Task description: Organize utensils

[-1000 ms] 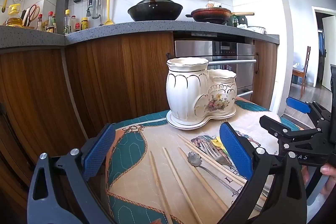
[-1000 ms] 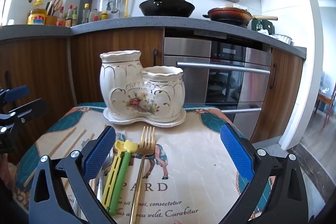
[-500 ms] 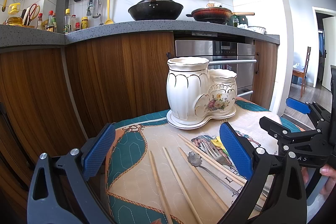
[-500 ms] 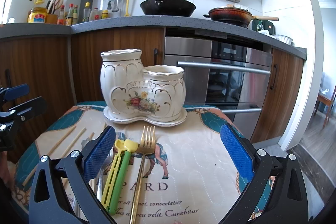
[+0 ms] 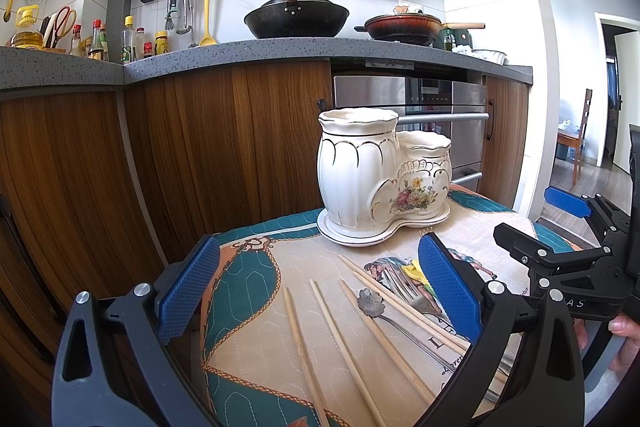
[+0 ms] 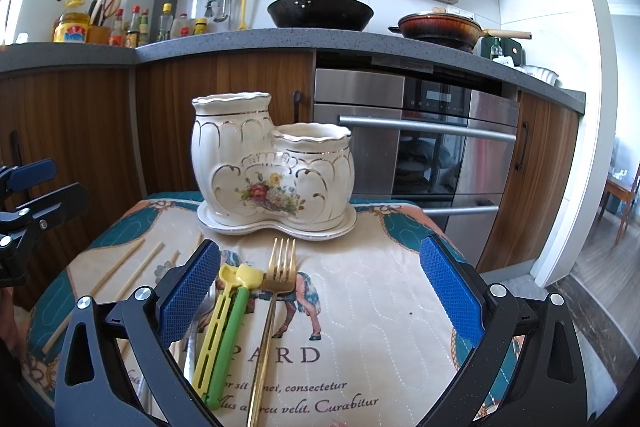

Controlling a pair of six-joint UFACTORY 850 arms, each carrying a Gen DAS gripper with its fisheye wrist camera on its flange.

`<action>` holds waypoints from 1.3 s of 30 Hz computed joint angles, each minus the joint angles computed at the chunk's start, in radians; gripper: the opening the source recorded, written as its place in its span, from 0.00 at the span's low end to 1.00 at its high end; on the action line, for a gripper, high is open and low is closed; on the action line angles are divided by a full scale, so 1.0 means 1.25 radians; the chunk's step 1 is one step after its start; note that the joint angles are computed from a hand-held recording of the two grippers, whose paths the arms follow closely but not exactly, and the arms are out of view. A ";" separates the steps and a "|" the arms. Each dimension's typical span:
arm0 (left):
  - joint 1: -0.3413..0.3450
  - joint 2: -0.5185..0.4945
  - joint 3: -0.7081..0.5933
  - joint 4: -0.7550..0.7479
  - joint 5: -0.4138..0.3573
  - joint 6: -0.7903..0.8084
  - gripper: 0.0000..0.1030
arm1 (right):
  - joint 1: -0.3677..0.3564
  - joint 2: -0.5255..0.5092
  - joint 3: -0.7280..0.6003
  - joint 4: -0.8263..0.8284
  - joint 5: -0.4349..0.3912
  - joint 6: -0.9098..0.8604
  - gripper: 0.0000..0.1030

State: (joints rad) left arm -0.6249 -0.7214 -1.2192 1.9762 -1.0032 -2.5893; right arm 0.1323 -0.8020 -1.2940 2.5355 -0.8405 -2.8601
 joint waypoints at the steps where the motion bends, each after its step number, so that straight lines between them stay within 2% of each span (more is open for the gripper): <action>1: 0.000 0.000 0.000 0.000 0.000 0.000 0.95 | 0.000 0.000 -0.001 -0.001 0.001 0.000 0.97; 39: 0.000 0.000 0.000 -0.001 0.002 0.000 0.95 | 0.000 0.006 -0.010 -0.009 0.018 0.009 0.97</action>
